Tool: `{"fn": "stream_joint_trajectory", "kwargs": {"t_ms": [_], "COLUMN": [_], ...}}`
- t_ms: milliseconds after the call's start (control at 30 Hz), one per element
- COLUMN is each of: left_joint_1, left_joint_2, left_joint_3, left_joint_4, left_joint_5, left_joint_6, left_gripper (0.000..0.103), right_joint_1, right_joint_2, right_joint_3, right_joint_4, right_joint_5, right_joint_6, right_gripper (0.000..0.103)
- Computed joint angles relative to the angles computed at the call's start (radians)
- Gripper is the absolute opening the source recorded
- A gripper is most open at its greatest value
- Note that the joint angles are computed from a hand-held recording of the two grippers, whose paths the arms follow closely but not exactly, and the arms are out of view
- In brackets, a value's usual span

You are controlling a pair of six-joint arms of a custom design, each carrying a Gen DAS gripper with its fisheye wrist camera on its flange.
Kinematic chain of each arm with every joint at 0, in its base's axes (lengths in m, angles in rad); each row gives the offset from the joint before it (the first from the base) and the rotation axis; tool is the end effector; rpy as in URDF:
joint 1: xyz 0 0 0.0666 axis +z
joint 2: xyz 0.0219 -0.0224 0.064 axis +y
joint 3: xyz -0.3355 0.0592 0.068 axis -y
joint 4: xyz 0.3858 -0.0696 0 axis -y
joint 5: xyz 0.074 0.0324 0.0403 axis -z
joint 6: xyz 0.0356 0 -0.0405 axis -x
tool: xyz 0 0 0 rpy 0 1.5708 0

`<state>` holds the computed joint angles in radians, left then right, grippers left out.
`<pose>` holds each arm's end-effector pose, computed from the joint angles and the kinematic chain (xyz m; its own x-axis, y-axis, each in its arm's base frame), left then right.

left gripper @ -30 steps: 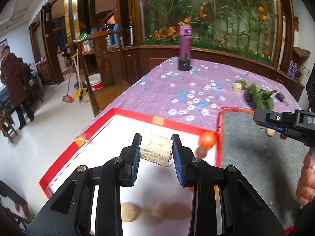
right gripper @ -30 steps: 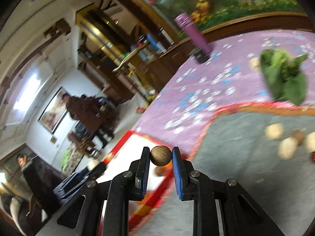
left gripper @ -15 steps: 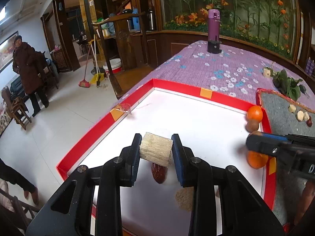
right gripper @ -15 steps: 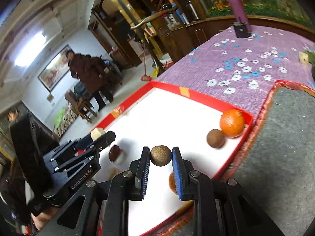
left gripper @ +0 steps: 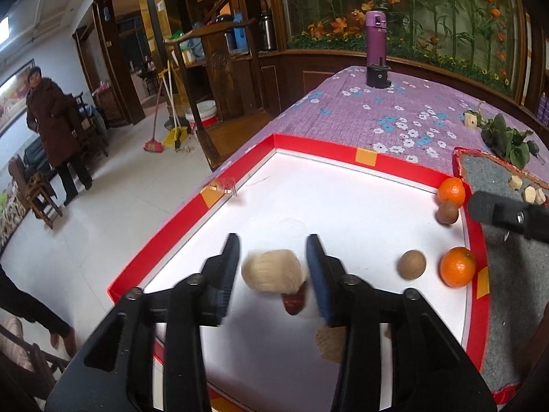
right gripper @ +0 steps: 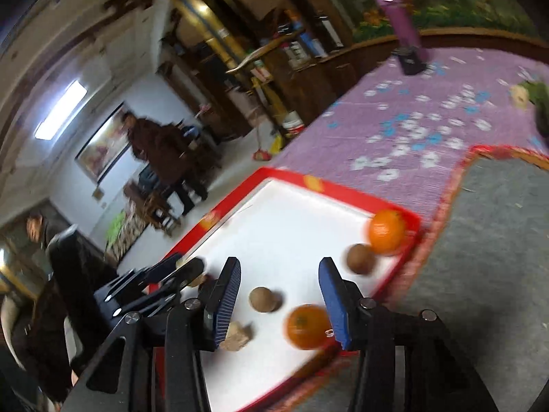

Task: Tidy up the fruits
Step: 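Open the left tool to drop the cube into the tray while the right drops the fruit, then grasp a round beige cake with the left tool while the right tool grasps a red date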

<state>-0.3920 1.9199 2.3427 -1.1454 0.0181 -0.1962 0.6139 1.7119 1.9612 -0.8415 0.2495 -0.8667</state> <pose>0.5859 -0.2434 0.5083 -0.5225 0.4269 -0.7380 0.5061 0.8519 0.1345 0.4959 0.3382 0.4877 -0.5932 0.4855 -0.6422 0.0948 0.8342 0.5432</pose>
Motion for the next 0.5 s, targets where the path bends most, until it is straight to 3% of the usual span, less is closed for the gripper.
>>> {"fn": "stream_joint_trajectory", "kwargs": {"t_ms": [133, 333, 500], "left_joint_1": [-0.026, -0.085, -0.152], "left_joint_2": [-0.040, -0.061, -0.068], "left_joint_3": [-0.044, -0.045, -0.042], "left_joint_4": [0.046, 0.032, -0.012], "left_joint_5": [-0.004, 0.052, 0.114], "left_joint_6": [-0.026, -0.078, -0.147], "left_gripper": [0.057, 0.058, 0.058], "right_joint_1": [-0.014, -0.028, -0.052], "right_joint_2": [-0.080, -0.300, -0.513], "right_joint_3": [-0.095, -0.305, -0.478], "right_joint_4": [0.010, -0.004, -0.149], "right_joint_5": [0.029, 0.143, 0.277], "right_joint_6": [-0.055, -0.104, -0.209], "right_gripper": [0.045, 0.046, 0.046]}}
